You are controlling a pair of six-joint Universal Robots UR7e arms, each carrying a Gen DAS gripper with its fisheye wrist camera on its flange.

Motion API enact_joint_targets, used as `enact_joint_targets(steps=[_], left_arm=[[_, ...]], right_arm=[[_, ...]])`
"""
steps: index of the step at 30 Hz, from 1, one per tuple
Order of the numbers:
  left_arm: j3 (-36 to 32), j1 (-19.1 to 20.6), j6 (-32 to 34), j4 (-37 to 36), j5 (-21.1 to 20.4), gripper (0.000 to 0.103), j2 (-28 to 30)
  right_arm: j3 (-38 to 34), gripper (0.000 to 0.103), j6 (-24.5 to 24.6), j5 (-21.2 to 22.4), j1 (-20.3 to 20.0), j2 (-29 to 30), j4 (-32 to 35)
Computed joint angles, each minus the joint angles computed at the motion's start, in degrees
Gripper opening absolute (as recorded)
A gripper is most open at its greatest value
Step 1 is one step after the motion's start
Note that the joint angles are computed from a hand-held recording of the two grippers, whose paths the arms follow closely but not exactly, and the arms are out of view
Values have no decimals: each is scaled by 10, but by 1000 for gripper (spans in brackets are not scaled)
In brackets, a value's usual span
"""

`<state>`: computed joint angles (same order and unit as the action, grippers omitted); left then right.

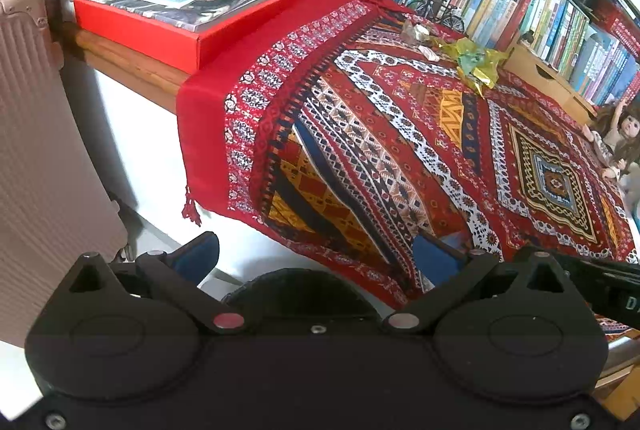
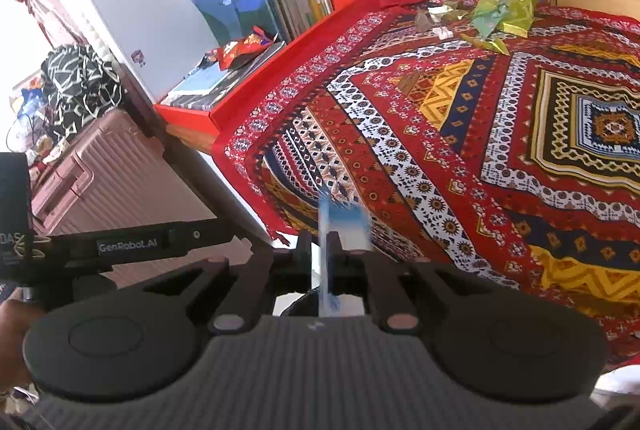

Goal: Collect trash
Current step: 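Open the right tool to release the white-and-blue tube, then move both tools back over the snack pile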

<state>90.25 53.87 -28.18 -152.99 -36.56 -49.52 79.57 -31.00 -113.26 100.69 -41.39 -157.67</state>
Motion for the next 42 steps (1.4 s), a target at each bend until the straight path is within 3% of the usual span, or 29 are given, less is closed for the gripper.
enact_joint_targets(steps=[2, 5, 10, 20, 26, 37, 42], left_arm=[[6, -2, 2, -3, 2, 103, -4], [13, -4, 5, -10, 8, 103, -8], [19, -4, -4, -17, 12, 103, -12], [12, -8, -11, -9, -7, 103, -9], [-13, -17, 50, -27, -34, 103, 1], [-156, -19, 113, 34, -47, 103, 63], [-251, -5, 143, 24, -101, 103, 110]], right_arm=[[0, 75, -11, -9, 3, 6, -20], [4, 91, -16, -14, 5, 8, -48], [5, 103, 0, -21, 5, 6, -63], [-2, 103, 23, -38, 5, -2, -25], [-22, 103, 16, -28, 12, -8, -12], [-114, 103, 1, -27, 11, 3, 33], [-206, 103, -2, -24, 5, 36, 69]])
